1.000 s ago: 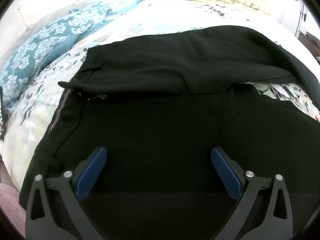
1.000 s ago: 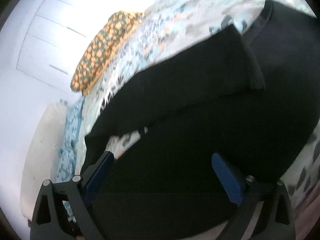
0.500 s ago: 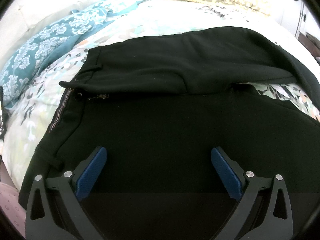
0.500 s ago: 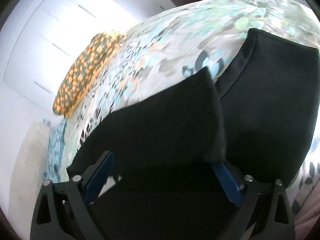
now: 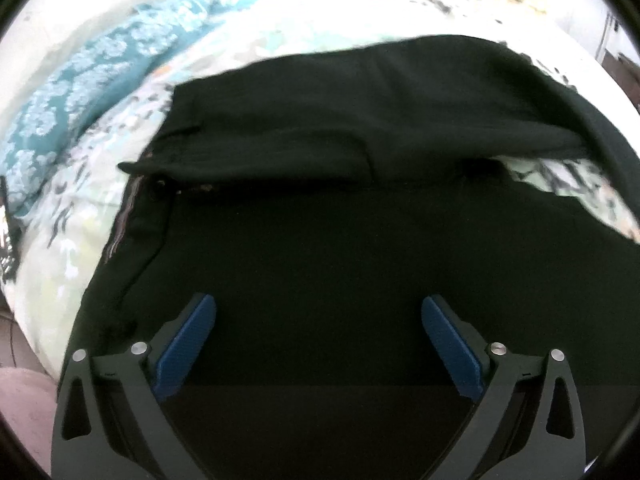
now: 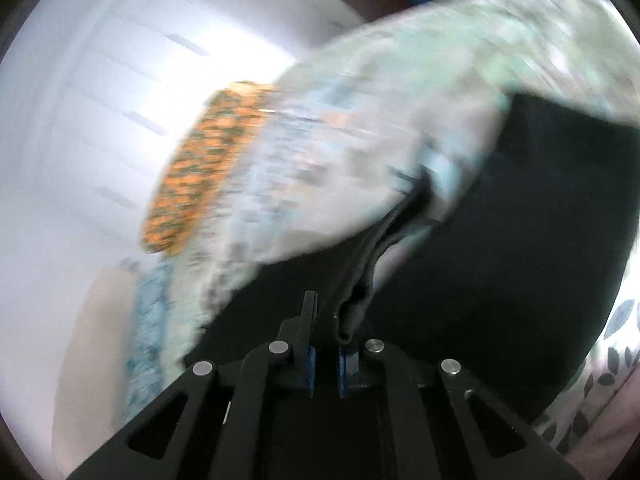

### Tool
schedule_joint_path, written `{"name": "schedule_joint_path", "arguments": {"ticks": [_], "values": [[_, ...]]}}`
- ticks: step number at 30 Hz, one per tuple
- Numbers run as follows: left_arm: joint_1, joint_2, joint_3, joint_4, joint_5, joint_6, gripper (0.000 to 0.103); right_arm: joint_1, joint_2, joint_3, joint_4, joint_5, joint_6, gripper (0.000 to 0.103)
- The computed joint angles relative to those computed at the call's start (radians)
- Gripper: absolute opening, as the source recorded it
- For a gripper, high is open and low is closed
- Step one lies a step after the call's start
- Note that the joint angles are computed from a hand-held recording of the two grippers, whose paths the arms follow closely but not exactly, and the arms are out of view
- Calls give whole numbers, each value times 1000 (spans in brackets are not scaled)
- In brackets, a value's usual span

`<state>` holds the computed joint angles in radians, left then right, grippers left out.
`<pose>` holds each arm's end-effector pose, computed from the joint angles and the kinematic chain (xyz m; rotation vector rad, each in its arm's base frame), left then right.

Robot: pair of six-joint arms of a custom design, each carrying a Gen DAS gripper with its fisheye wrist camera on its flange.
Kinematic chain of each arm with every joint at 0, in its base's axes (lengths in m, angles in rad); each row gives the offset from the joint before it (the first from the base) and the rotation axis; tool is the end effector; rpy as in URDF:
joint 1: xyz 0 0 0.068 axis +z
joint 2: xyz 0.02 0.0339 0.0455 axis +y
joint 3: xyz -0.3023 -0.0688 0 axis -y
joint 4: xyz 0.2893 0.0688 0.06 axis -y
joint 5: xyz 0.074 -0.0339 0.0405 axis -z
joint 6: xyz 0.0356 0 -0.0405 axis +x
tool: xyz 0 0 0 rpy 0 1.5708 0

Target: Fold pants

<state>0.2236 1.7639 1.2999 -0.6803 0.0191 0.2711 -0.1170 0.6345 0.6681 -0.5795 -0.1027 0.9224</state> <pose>0.3989 0.0900 0.2346 0.0702 2.7201 0.1191 0.1565 -0.0147 0.3056 1.0226 1.9136 0.5807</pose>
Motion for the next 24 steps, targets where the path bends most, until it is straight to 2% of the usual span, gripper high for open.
{"name": "schedule_joint_path", "arguments": {"ticks": [4,7,9,10,14,19,21,24], "values": [[-38,15,135,-86,151,-39,102,106,-9,148,-91,28,-91,7],[-94,131,364,-233,292,-94,102,149,-5,219,-127,37,-130,7],[-125,271,575,-364,380,-145,102,156,-2,243,-123,33,-133,7],[-131,319,646,-403,396,-170,102,156,-7,248,-122,32,-132,7],[-153,519,932,-499,369,-357,102,158,-25,280,-120,-2,-125,7],[-170,680,1198,-632,414,-408,102,152,-12,325,-129,-71,-161,7],[-179,712,1243,-655,389,-423,102,151,-13,344,-140,-98,-175,7],[-176,707,1213,-637,383,-475,101,149,-28,367,-144,-126,-180,7]]}}
